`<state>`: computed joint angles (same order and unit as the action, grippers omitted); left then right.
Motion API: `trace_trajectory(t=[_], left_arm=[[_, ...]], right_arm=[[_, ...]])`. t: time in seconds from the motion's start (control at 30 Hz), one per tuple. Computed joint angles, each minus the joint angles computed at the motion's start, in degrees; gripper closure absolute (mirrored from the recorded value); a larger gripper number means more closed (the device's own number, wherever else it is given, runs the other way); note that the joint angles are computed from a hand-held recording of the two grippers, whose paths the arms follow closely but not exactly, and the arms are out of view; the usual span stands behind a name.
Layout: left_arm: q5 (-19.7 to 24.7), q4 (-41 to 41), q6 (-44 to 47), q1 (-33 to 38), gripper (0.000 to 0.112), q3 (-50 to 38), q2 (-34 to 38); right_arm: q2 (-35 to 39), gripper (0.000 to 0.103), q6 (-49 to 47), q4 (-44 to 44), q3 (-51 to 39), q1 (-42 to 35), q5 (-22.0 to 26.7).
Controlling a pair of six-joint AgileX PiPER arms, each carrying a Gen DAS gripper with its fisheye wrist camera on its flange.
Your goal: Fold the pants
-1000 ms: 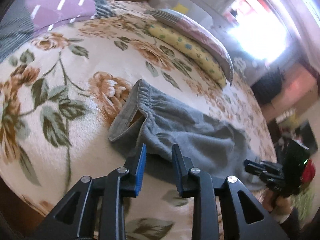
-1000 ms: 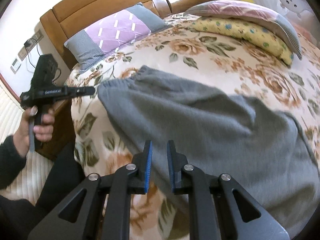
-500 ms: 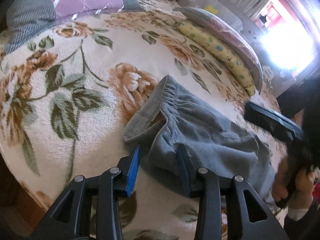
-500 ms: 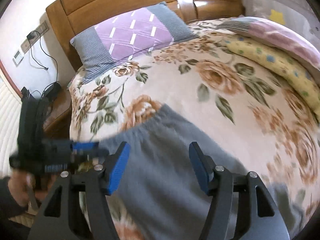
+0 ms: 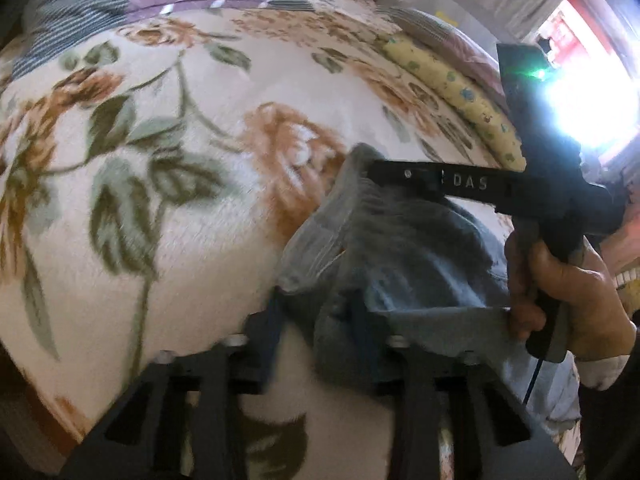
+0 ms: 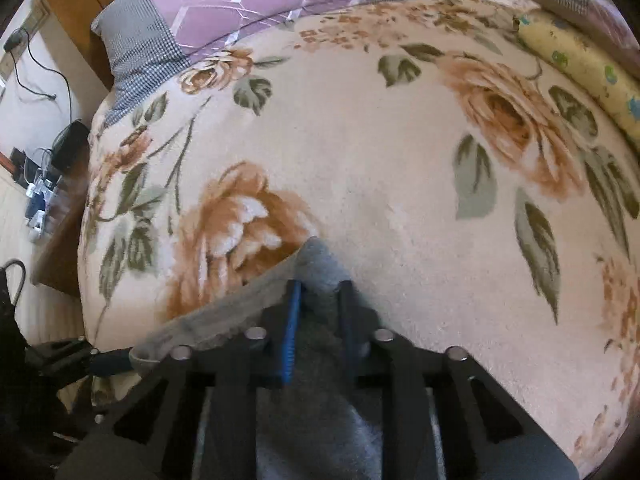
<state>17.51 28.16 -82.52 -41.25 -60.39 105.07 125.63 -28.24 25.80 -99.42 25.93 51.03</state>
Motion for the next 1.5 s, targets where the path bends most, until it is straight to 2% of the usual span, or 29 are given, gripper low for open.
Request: trace_trajectory(t=[0.03, 0.17, 0.27, 0.3, 0.37, 0.43, 0.47, 0.5, 0.53, 0.57, 0.6, 0.63, 0.77, 0.83, 0.97, 1.1, 1.27, 1.4, 1.5], left_arm=[[-0.74, -0.65, 1.19, 0.49, 0.096, -0.01, -0.33], [-4.16, 3.98, -2.83, 2.64, 0.099, 2.85, -4.9], [-2.05, 9.98, -7.75, 1.98, 0.099, 3.71, -6.81], [-0.78, 10.07, -7.23, 1.47, 0.099, 3.21, -6.13], [-0.27, 4.64, -2.0, 1.61, 0.099, 2.74, -3.31], [-3.79, 4.48, -2.54, 2.45, 0.098, 5.09, -2.65], [-5.08, 4.34, -2.45, 2.86, 0.097, 6.33, -3.32], [-6.21, 2.25, -0.73, 3.44, 0.096, 7.65, -4.53], [-5.62, 1.73, -0.16, 3.5, 0.093, 8.18, -5.78], [-2.73, 3.5, -1.5, 3.0, 0.094, 7.95, -7.08], [1.28, 6.89, -4.37, 1.95, 0.096, 7.21, -8.19], [3.0, 8.19, -5.14, 1.53, 0.096, 7.0, -9.13], [6.33, 7.79, -2.52, -0.06, 0.096, 5.14, -12.19], [7.96, 5.46, 1.72, -1.99, 0.096, 1.81, -11.22], [8.25, -2.44, 15.27, -6.3, 0.096, -6.42, -6.64], [11.02, -12.09, 34.02, -11.53, 0.092, -17.51, 0.28], [15.74, -22.98, 53.0, -15.99, 0.09, -29.77, 8.14], [20.35, -26.81, 61.12, -18.69, 0.088, -37.74, 12.91], [23.47, -28.15, 65.35, -20.08, 0.085, -43.09, 16.08]], right_arm=[[-0.42, 0.093, -1.32, 2.53, 0.19, -0.5, -0.07], [-0.97, 0.094, -1.69, 5.51, -4.23, -0.07, -0.18], [0.59, 0.094, 1.37, 4.08, -9.81, 1.87, -0.26], [1.43, 0.094, 1.92, 4.0, -10.7, 2.34, -0.36], [4.12, 0.094, 5.05, 0.2, -12.23, 3.99, -0.94], [8.05, 0.091, 7.86, -1.78, -14.19, 4.7, 0.83], [7.78, 0.09, 7.27, -0.35, -12.27, 4.41, -0.98], [5.82, 0.084, 5.85, 3.37, -8.55, 3.42, -3.64], [4.78, 0.076, 5.41, 5.94, -6.98, 2.54, -4.0], [3.64, 0.072, 6.15, 6.26, -6.04, 2.06, -3.87], [2.84, 0.064, 7.03, 5.57, -5.75, 1.94, -3.84], [0.42, 0.061, 6.18, 5.96, -3.34, 1.29, -4.89], [-8.51, 0.061, -1.32, 12.8, 7.46, -3.55, -6.95], [-13.96, 0.061, -4.79, 15.32, 14.14, -7.49, -7.18], [-21.86, 0.061, -10.2, 17.8, 24.24, -15.43, -6.31], [-29.9, 0.061, -16.38, 18.92, 34.26, -25.83, -3.11], [-38.9, 0.061, -23.39, 18.58, 44.8, -39.21, 1.25], [-46.28, 0.061, -32.03, 17.73, 51.67, -52.64, 8.4], [-51.37, 0.061, -38.86, 14.16, 55.99, -61.35, 11.48]])
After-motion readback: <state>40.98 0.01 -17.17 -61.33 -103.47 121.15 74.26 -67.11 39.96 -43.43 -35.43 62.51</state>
